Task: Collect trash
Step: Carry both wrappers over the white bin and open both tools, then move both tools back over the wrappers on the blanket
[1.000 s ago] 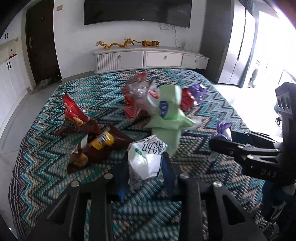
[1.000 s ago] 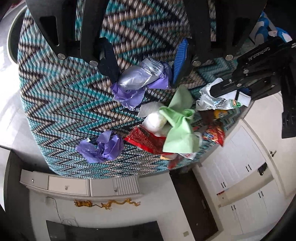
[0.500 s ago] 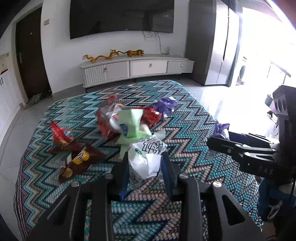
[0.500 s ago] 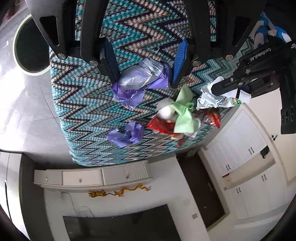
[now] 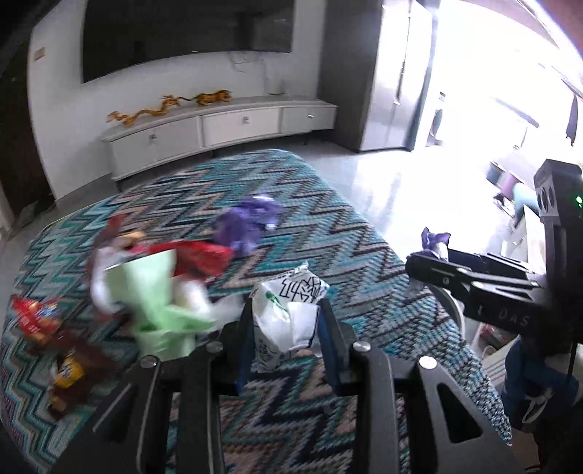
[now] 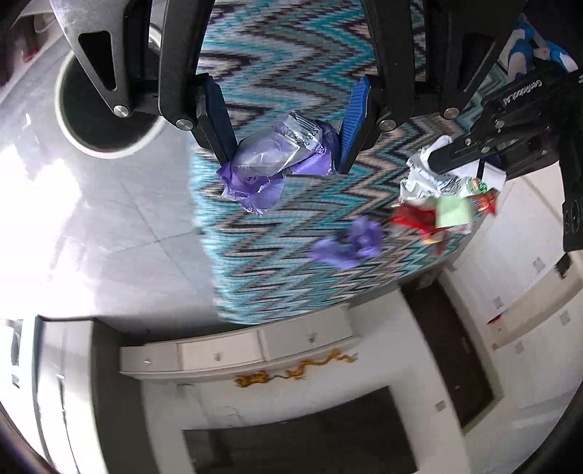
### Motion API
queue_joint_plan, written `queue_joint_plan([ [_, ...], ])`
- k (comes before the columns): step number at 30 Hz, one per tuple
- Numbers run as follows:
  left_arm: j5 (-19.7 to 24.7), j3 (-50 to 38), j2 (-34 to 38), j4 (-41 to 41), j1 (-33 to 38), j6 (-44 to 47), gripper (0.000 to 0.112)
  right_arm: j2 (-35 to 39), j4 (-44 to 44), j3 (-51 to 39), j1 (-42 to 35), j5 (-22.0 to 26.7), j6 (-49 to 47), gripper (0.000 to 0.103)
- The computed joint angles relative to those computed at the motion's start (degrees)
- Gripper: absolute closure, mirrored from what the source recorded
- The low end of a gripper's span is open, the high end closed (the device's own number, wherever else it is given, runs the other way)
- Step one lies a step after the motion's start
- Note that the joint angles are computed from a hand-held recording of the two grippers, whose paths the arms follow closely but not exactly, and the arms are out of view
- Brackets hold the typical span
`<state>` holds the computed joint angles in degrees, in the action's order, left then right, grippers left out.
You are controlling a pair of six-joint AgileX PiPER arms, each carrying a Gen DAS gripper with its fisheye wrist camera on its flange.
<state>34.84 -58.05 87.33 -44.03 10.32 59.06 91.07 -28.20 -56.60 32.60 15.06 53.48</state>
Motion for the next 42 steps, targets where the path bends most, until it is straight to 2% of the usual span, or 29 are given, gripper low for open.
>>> queue_joint_plan([
  [4, -0.9, -1.6, 1.7, 2.0, -4.9, -3.1, 0.082, -1.9, -4.4, 4.3, -4.7, -0.7, 4.6, 0.049],
  [12, -1.4, -7.4, 5.2, 7.5, -14.4, -10.5, 0.082, -5.3, -5.6, 12.6, -16.1, -3.1, 6.3, 0.049],
  [19, 1.2, -18.2, 14.6, 12.9, -22.9, -19.0, 0.082, -1.3, -1.7, 13.3, -23.3, -4.2, 1.8, 0.048],
  [25, 3.3, -27.3, 23.2, 17.7, -30.2, -26.9, 0.079, 1.6, -1.7, 16.6, -29.7, -8.3, 0.5, 0.047],
  [28, 7.3, -33.1, 27.8, 17.8, -32.7, -28.8, 0.072, 2.8, -1.2, 17.9, -33.0, -10.3, -0.3, 0.043],
  [29, 8.5, -34.9, 29.2, 17.7, -33.4, -29.2, 0.063, 3.1, -4.9, 18.2, -33.7, -10.4, 3.6, 0.04],
  [30, 9.1, -36.1, 30.3, 17.4, -33.9, -29.3, 0.055, 3.1, -9.9, 18.5, -34.3, -10.0, 9.0, 0.039],
  [32, 10.3, -38.6, 32.3, 16.6, -34.6, -29.3, 0.054, 3.2, -15.9, 19.4, -35.7, -10.4, 15.1, 0.036],
  [34, 12.1, -40.7, 33.8, 16.3, -34.5, -29.8, 0.054, 2.9, -13.5, 19.4, -36.1, -9.8, 12.5, 0.034],
  [36, 10.4, -38.1, 32.0, 15.3, -33.2, -28.1, 0.054, 2.3, -9.4, 19.2, -35.7, -9.5, 8.5, 0.034],
  [42, 5.4, -29.6, 23.4, 10.3, -22.1, -20.9, 0.054, 2.2, -18.1, 12.6, -26.9, -6.6, 19.0, 0.034],
])
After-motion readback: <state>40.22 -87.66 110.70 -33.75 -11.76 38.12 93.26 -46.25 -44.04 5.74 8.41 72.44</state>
